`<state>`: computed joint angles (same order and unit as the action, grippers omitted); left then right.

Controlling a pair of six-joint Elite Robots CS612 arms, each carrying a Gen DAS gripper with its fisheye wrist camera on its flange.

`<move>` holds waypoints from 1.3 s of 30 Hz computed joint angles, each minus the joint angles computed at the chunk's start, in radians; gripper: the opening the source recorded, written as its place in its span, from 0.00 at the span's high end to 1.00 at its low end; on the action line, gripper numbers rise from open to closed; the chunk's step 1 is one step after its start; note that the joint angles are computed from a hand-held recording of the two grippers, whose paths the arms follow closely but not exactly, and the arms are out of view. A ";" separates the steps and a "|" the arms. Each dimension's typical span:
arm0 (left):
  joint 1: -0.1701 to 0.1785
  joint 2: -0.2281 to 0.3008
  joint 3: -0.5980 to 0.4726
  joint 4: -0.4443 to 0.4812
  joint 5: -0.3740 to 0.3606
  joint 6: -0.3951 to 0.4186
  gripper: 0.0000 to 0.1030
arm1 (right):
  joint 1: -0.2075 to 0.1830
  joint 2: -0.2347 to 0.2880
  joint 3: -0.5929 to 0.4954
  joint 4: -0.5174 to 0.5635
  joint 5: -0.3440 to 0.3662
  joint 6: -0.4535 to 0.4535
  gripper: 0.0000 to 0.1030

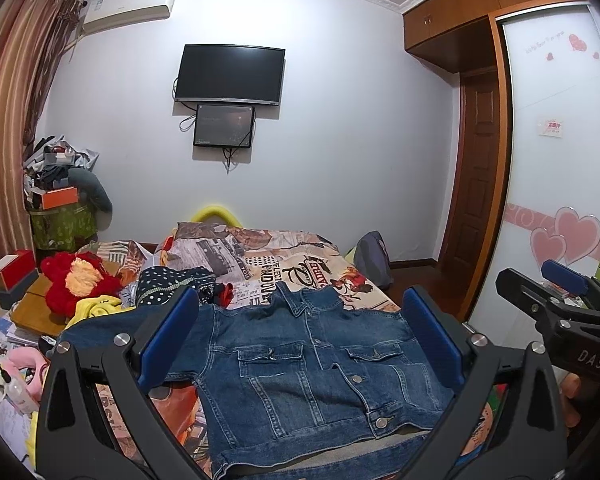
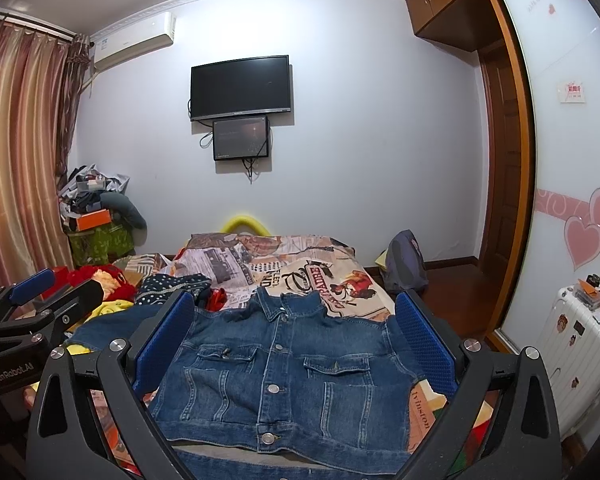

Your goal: Fold large clothes

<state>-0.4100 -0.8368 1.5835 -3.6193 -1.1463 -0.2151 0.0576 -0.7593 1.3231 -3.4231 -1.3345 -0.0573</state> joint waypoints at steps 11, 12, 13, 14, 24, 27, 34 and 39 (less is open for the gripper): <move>0.003 0.003 0.003 -0.004 -0.002 -0.001 0.00 | 0.000 0.002 -0.002 0.002 0.000 0.001 0.03; 0.001 0.003 0.001 -0.003 0.000 0.000 0.00 | 0.001 0.003 -0.002 0.000 -0.001 0.002 0.03; 0.001 0.004 0.000 -0.002 0.001 0.002 0.00 | 0.000 0.002 -0.002 0.002 0.000 0.002 0.03; 0.001 0.004 0.000 -0.002 0.002 0.003 0.00 | 0.001 0.003 -0.003 0.002 0.000 0.002 0.03; 0.001 0.004 0.002 0.005 -0.002 0.001 0.00 | 0.003 0.007 -0.006 0.011 -0.001 0.002 0.03; 0.002 0.004 0.002 0.006 -0.006 -0.001 0.00 | 0.002 0.007 -0.007 0.013 0.001 0.002 0.03; 0.005 0.006 -0.001 0.011 -0.011 -0.007 0.00 | 0.002 0.009 -0.011 0.023 0.000 0.000 0.03; 0.012 0.011 -0.016 0.034 -0.027 -0.016 0.00 | 0.002 0.011 -0.017 0.037 -0.003 -0.005 0.03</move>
